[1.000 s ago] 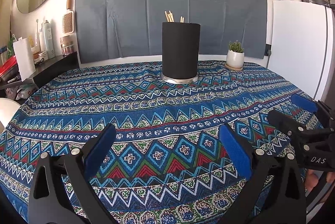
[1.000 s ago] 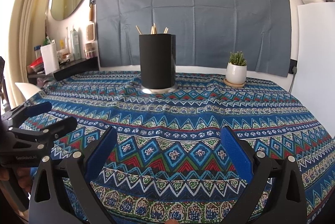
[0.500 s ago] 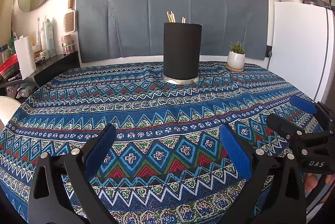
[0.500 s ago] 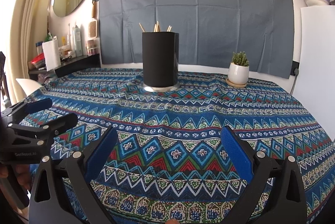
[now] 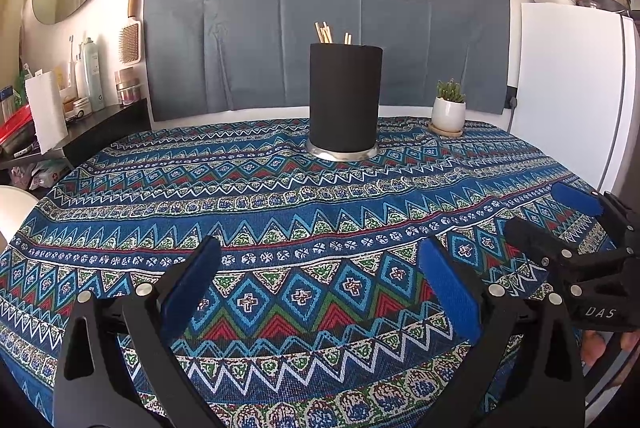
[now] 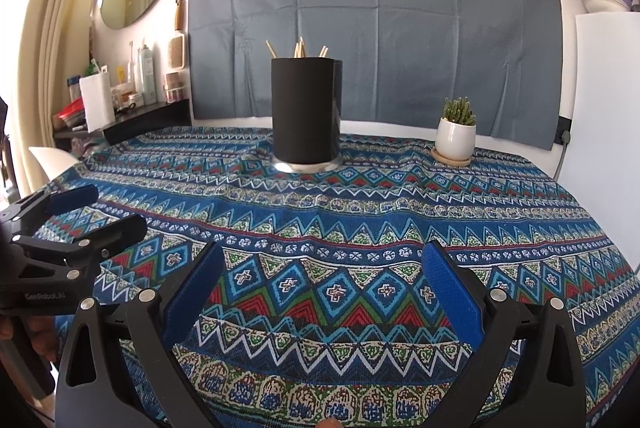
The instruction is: Organize utensils
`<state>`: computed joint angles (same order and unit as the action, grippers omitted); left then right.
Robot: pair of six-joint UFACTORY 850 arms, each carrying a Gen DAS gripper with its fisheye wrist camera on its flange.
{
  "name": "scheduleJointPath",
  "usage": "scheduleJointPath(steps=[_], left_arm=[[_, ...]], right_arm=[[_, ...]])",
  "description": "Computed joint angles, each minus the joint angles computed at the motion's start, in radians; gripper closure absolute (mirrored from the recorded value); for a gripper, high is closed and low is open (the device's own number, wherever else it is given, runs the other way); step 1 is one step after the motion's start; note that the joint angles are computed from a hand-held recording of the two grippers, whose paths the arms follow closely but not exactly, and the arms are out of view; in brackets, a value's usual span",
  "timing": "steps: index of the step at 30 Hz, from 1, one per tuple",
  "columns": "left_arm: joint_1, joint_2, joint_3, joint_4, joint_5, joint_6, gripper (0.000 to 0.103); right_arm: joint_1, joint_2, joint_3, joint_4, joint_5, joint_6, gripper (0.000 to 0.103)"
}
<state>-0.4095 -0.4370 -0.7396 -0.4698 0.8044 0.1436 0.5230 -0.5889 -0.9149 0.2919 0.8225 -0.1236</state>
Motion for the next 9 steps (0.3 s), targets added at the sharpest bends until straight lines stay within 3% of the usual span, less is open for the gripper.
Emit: scheduleJointPath(steps=[9], left_arm=[[-0.006,-0.001,-0.004,-0.014,-0.007,0.011,0.006]], right_arm=[[0.0,-0.001,-0.002,0.0,-0.002,0.0,0.008]])
